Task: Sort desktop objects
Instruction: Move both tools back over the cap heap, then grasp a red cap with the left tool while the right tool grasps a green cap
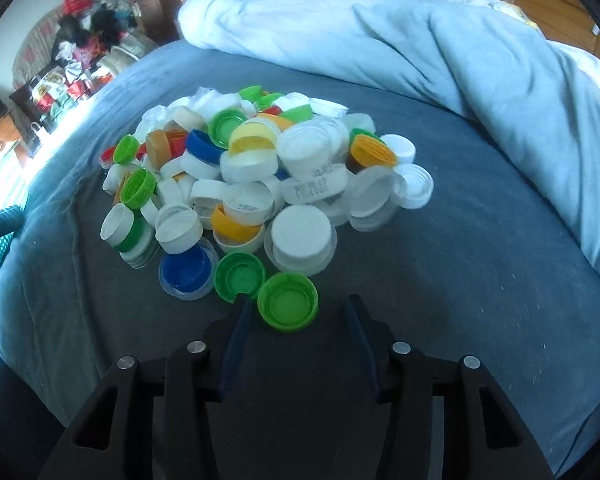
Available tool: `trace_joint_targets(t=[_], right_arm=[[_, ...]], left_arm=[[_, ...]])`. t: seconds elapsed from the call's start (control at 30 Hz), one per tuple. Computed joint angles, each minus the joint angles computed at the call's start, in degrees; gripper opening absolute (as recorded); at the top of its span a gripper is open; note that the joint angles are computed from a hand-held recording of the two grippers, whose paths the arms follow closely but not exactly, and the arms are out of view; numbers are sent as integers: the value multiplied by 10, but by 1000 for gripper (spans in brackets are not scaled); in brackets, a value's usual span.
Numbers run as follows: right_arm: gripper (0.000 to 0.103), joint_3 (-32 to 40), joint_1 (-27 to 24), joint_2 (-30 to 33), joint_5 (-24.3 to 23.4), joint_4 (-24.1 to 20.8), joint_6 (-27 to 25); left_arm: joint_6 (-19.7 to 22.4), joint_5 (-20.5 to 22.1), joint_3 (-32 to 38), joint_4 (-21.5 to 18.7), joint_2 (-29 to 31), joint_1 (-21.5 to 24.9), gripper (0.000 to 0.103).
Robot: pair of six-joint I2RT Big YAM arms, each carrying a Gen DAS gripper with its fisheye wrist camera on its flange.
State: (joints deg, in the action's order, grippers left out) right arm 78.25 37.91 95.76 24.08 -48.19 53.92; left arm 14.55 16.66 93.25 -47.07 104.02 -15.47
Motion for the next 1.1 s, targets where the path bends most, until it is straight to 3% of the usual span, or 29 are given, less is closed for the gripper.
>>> trace_joint_targets(t=[0.23,0.5,0.53,0.6,0.63,0.7,0.73,0.77,0.83,0.9,1.1], right_arm=[[33,-64,26,-45,-16,91,77],[33,-83,20,-49,-37,118,94],[33,-84,18,-49,-39,120,93],[33,-84,15,-48,-43,122,92],[33,-85,16,-49,-44,123,94],[33,-86,16,-51,-42,123,94],[33,-87,16,-52,-42,125,94],[33,-90,16,-53,-43,127,95],[34,-95,15,-56,-47,134,98],[34,-99,13,-58,-51,142,101],[34,-99,13,-59,-52,143,103]], left_arm=[[-20,21,66,42,73,-9,52],[-27,-3,137,51,135,-28,52],[-30,-13,147,50,143,-30,52],[-20,-126,169,33,161,-39,51],[-40,-179,175,18,162,-34,39],[-96,-80,133,38,126,-1,36],[-95,-29,97,55,99,15,36],[-79,-11,74,64,83,23,36],[-63,-4,27,85,55,36,36],[-53,-11,29,71,60,37,36],[-61,-13,60,98,80,31,36]])
